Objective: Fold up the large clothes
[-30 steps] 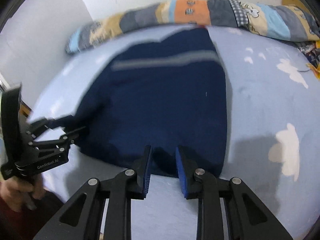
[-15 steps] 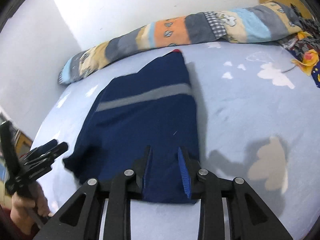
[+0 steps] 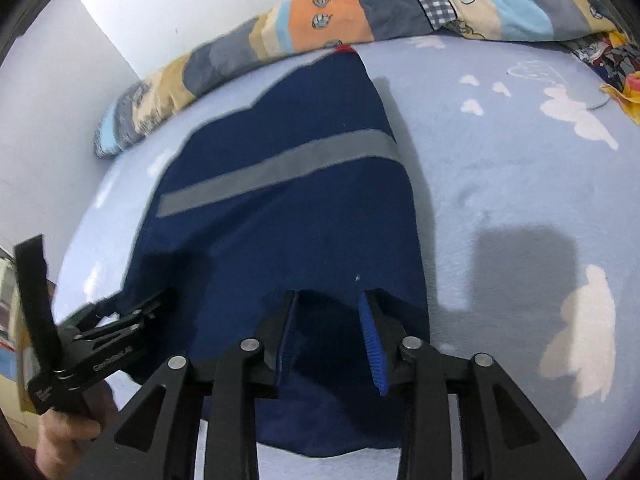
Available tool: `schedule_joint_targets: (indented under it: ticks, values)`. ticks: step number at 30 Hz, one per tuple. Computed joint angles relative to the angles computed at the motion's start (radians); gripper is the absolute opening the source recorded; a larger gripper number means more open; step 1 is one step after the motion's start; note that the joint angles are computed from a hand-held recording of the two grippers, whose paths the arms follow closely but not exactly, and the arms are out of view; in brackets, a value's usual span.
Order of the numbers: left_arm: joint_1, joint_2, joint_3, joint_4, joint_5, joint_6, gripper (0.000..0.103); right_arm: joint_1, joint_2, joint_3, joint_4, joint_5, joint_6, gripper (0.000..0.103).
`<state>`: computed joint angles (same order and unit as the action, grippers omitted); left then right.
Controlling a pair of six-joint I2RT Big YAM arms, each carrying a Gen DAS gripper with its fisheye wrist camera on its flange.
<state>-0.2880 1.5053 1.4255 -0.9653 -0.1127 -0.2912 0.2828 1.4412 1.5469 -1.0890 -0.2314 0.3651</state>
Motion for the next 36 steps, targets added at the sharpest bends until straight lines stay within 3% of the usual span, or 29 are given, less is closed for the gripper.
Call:
schedule_joint_targets:
  ticks: [6,10,14,22,26,36]
  values:
    - [-0.015,-0.108,-0.047,0.018,-0.013,0.001,0.077,0.015,-0.101,-0.05,0.011,0.054,-0.026,0.042]
    - [-0.03,-0.194,-0.11,0.025,-0.079,0.038,0.077,0.019,-0.156,-0.092,0.011,0.048,-0.017,0.044]
    - [-0.04,-0.258,-0.159,0.018,-0.053,0.017,0.077,0.044,-0.202,-0.123,-0.009,0.058,-0.031,0.045]
    - [-0.101,-0.282,-0.204,0.018,-0.165,0.038,0.077,0.115,-0.26,-0.18,-0.03,0.088,-0.023,0.049]
    - [-0.096,-0.263,-0.199,-0.013,-0.16,0.027,0.077,0.126,-0.265,-0.187,-0.037,0.11,-0.027,0.049]
    - [-0.11,-0.243,-0.198,-0.001,-0.168,0.046,0.077,0.094,-0.226,-0.184,-0.012,0.089,0.035,0.051]
